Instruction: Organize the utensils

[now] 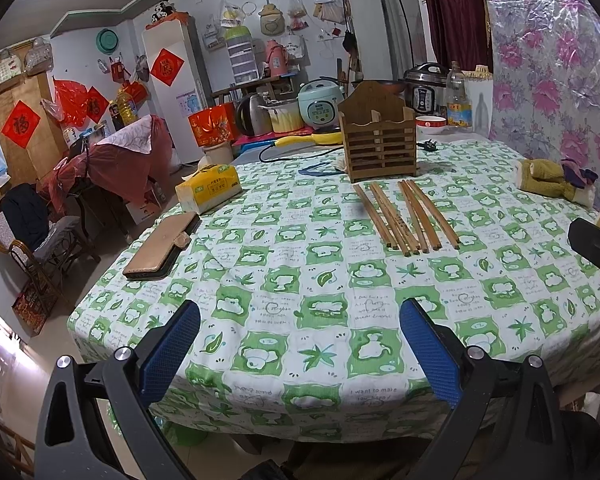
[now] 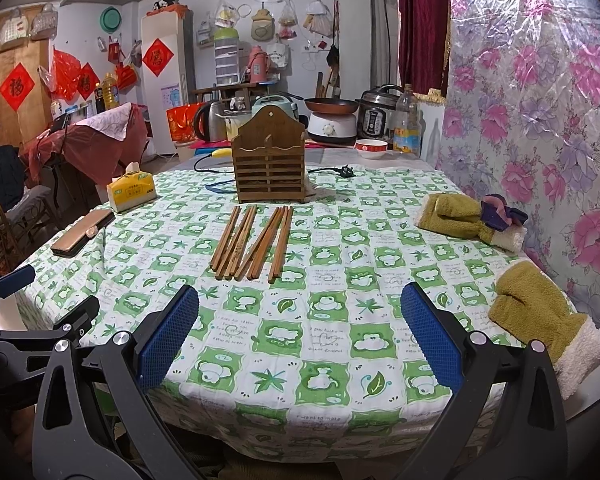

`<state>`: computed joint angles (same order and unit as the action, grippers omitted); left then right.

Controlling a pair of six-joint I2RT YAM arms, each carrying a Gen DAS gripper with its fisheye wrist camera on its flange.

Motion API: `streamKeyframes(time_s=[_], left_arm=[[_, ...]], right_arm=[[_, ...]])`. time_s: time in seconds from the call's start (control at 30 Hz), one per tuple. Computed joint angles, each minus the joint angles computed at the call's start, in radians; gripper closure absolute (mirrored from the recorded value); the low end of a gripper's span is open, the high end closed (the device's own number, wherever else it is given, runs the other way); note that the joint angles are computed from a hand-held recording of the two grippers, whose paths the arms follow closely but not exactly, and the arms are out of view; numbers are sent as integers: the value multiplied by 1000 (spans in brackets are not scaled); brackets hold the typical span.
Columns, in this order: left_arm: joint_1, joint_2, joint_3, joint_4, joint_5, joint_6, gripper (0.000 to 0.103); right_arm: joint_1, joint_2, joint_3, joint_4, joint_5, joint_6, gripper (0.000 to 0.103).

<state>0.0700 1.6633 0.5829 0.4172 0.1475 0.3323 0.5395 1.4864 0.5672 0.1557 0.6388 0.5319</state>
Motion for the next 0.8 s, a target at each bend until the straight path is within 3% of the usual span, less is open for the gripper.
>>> streamKeyframes(time_s=[0.4,0.8], left_arm=[[-16,43,16,3,-17,5,5],[-60,197,175,-68,-72,0,5]], right_arm=[[21,47,21,-5,-1,37,6],[-108,160,84,24,-134,-16,6]])
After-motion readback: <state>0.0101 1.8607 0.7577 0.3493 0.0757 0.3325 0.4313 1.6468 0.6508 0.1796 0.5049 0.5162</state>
